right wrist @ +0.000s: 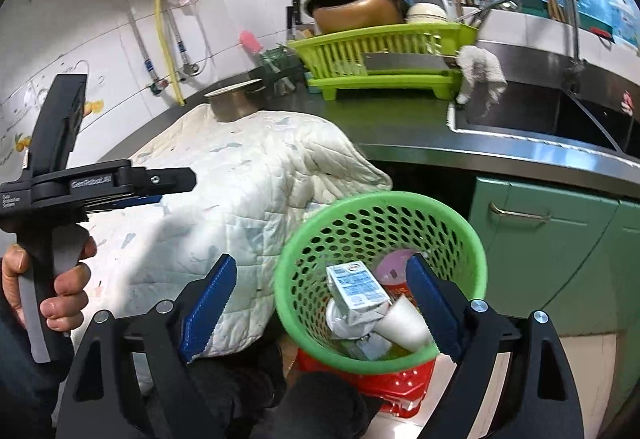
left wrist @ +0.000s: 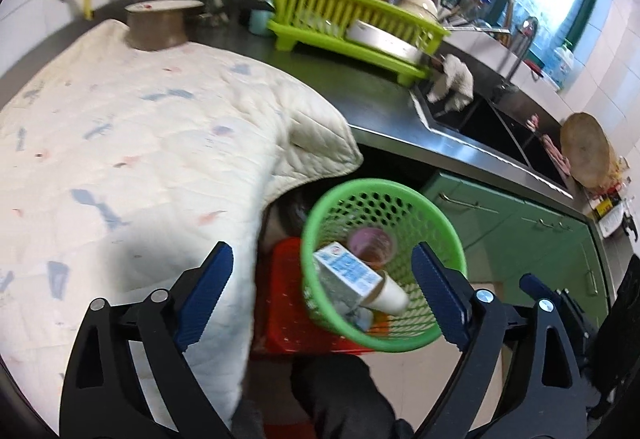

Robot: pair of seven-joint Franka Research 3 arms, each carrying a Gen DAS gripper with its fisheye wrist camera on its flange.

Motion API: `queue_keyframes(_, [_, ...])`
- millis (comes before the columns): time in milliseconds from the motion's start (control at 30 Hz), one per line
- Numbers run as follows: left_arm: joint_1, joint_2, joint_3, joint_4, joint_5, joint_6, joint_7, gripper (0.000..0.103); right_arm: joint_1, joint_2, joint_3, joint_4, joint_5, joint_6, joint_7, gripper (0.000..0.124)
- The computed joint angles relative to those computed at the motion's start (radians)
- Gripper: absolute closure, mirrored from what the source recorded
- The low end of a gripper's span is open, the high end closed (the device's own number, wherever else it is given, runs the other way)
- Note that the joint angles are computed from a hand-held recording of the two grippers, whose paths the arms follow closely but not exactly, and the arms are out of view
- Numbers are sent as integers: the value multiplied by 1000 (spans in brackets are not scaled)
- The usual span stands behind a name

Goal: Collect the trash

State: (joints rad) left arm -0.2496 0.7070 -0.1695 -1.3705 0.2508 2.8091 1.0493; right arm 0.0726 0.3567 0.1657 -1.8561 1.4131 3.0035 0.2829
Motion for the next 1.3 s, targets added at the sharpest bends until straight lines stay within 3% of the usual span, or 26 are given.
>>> queue_keyframes(167, [-69,-108,146,-148,129,62,-152,8,19,8,8,25,-35,-4,14,38])
queue_keyframes(400, [-170,-246,343,-323,431,106,-465,5,37,32,32,73,-124,-22,61,38])
queue_keyframes(633, [-221,-357,449,-440,740,99,-775,5,56,64,59,127,-230,-30,119,37])
queue_keyframes(700, [-241,-383,470,-460,848,62,-867,5,60,72,72,140,-253,-17,127,35])
queue_keyframes(800, [-240,-425,473,-499,959,25,-965,5,66,81,85,151,-292,-3,152,35])
queue_keyframes(933, [-210,-465,442,-545,1019,-13,-1034,5,66,91,106,157,-335,10,182,35])
queue_keyframes(1200, [-120,-513,366,-610,1098,-8,-1149,5,54,96,140,155,-358,16,202,33])
queue_keyframes(1300, [-103,-535,333,-619,1157,-62,-1190,5,46,101,154,163,-357,17,194,33])
